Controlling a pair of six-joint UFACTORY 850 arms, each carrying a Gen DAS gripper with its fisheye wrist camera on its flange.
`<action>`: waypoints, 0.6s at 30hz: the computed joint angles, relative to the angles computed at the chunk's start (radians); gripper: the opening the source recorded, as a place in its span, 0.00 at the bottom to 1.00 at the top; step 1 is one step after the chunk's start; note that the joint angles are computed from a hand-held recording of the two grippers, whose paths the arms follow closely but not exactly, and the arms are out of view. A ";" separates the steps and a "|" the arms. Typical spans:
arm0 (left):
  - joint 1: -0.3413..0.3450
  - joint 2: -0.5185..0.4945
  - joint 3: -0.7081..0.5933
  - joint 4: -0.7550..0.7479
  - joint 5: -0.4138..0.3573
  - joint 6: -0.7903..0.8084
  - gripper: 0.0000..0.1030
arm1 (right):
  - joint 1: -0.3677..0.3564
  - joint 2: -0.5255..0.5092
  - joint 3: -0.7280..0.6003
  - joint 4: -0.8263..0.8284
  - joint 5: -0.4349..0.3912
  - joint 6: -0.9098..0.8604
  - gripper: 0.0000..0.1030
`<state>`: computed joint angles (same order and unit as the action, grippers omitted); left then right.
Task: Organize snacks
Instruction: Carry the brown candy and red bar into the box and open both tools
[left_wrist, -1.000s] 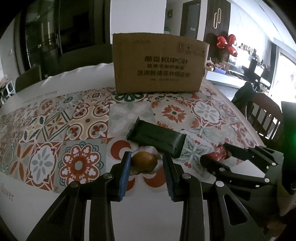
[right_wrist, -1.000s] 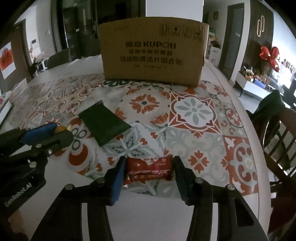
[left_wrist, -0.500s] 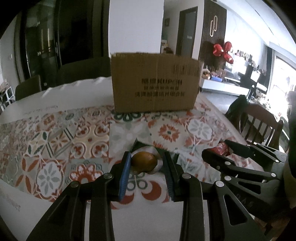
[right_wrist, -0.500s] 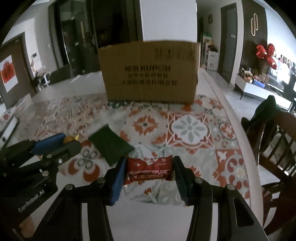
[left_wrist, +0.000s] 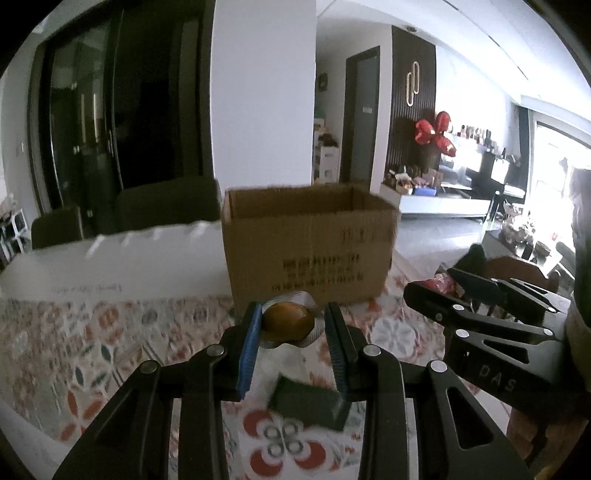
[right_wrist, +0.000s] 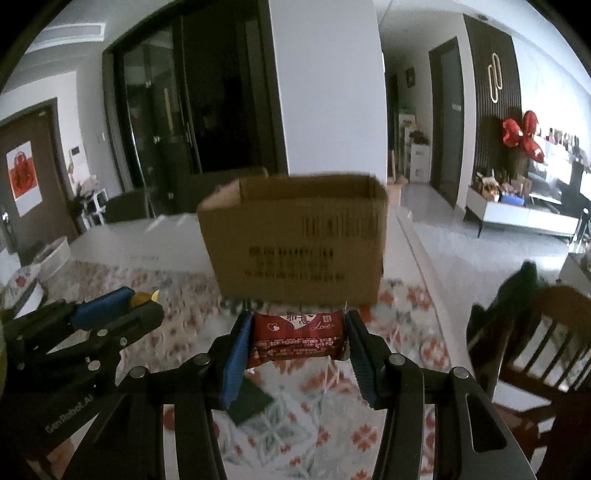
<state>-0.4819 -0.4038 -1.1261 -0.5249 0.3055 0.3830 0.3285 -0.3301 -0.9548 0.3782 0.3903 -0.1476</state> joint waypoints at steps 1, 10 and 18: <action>0.002 -0.003 -0.012 -0.007 0.003 0.014 0.33 | -0.002 0.000 -0.007 0.000 0.003 -0.003 0.49; 0.025 -0.047 -0.129 -0.007 -0.002 0.070 0.33 | -0.025 -0.026 -0.113 -0.022 0.007 -0.023 0.49; 0.040 -0.118 -0.273 -0.071 -0.054 0.178 0.33 | -0.060 -0.090 -0.247 -0.068 -0.050 -0.010 0.50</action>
